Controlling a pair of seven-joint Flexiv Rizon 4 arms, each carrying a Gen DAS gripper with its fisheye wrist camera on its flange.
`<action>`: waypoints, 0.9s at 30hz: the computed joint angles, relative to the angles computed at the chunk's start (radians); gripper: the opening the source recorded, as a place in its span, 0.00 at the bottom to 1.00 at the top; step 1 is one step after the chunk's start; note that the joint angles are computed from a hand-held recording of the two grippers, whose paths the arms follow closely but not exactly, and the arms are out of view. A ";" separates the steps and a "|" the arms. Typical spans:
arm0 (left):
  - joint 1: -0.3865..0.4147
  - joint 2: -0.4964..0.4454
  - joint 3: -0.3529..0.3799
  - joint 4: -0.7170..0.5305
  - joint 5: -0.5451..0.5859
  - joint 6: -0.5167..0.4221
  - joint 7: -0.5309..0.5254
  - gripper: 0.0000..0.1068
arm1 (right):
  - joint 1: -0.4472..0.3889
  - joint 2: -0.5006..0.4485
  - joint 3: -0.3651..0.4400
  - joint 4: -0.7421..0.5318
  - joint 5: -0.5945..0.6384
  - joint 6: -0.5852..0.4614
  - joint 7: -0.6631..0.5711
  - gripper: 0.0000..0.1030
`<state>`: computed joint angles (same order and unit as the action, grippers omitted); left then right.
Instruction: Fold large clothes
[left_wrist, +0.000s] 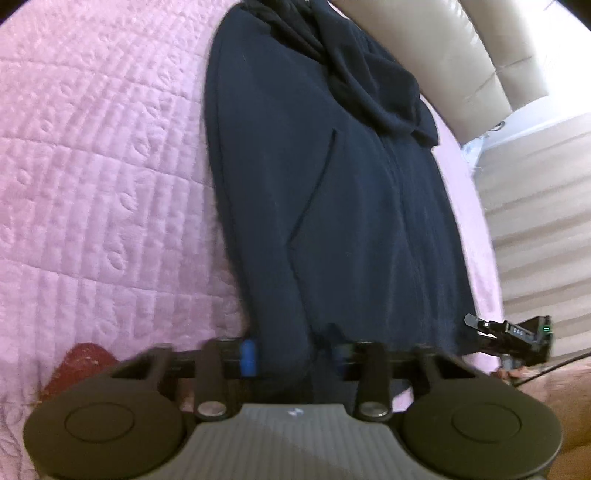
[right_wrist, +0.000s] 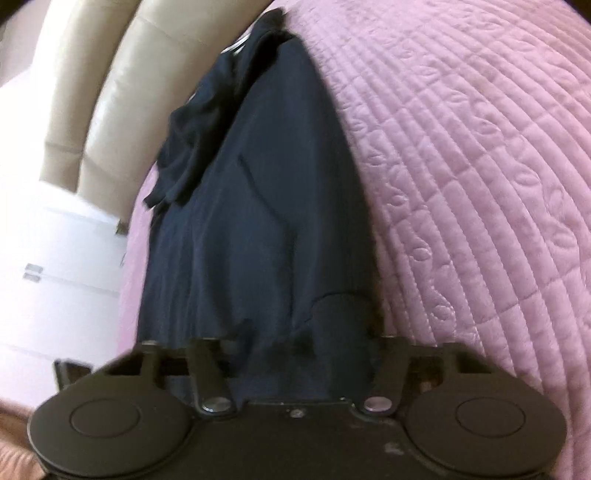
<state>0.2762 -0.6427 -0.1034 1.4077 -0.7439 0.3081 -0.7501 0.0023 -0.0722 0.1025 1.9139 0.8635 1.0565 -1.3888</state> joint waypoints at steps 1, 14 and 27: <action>-0.004 0.013 0.001 0.021 -0.005 0.032 0.019 0.13 | 0.013 0.000 0.002 0.017 -0.038 0.049 0.059 0.15; -0.021 0.148 -0.027 0.171 -0.267 0.264 0.207 0.10 | 0.040 0.053 -0.014 -0.042 0.059 0.219 -0.032 0.12; -0.069 0.027 -0.113 -0.135 -0.391 0.341 0.128 0.10 | -0.059 -0.159 -0.020 -0.472 0.273 0.147 -0.186 0.12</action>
<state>0.2075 -0.6156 -0.2160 1.2726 -1.1344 0.6491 -0.6225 -0.0568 -0.2314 0.0827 1.4414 1.1362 1.2038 -1.5745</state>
